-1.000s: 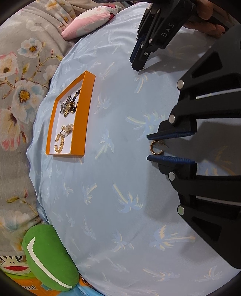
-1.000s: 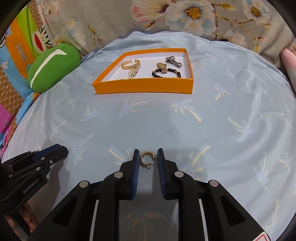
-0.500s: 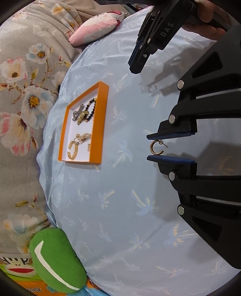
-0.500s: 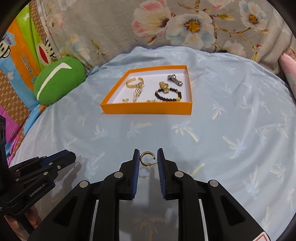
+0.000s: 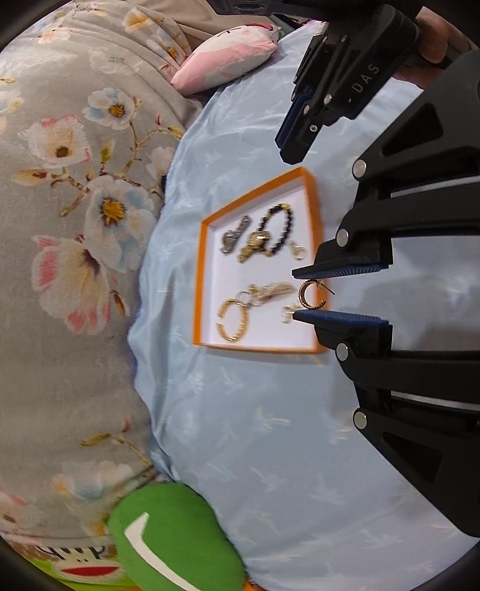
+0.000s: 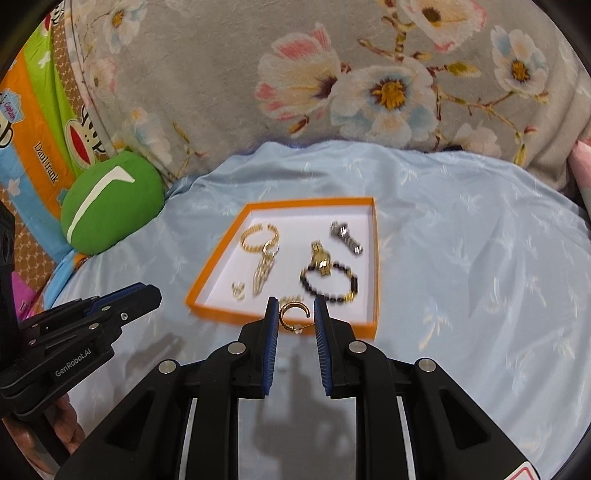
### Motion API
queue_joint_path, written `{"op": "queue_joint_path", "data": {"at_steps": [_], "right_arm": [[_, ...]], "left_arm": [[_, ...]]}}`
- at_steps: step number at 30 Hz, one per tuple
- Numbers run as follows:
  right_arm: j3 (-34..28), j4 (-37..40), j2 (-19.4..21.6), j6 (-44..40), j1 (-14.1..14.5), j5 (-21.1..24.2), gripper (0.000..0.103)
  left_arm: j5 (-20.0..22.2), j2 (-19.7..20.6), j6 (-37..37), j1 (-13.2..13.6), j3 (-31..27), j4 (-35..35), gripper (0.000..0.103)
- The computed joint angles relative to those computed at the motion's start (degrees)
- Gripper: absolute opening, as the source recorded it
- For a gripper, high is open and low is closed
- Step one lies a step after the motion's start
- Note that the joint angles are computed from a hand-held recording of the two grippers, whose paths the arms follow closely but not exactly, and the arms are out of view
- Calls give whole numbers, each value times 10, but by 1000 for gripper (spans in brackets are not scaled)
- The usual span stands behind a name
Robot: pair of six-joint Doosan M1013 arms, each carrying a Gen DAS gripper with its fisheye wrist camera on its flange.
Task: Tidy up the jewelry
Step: 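Carry the gold hoop earring into the orange box and open the right tool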
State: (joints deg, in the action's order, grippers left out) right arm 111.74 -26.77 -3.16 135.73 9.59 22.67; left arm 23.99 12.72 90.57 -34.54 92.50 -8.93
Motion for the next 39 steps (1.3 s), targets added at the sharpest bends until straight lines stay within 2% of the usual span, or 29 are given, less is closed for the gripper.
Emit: {"op": "queue_joint_path", "data": {"at_steps": [8,17,26,29,31,33,34,39], "right_arm": [[-47,31,54,-37,-33,-18,18],[-88,47,110,-54,-52,-15,18],[-96,77,129,-85,-59,-14,19],[-94,72,128,-78,-59,-20,19],[-95,72,128,-77,-60,-20,20],[-94,72,128,-73,-60,-19,21],[-93,68,128,-67,-60,-20,22],[-90,67,125,-64,-60,-22,22]], "left_arm": [[15,70,-7,0,-90,4,16],[38,133,-19,-2,-160,12,16],[58,163,-45,-3,-191,39,16],[53,164,-62,-6,-188,60,16],[51,164,-72,-8,-187,76,19],[50,164,-84,-9,-187,88,40],[44,162,-97,-10,-184,99,43],[43,161,-94,-9,-183,92,43]]}}
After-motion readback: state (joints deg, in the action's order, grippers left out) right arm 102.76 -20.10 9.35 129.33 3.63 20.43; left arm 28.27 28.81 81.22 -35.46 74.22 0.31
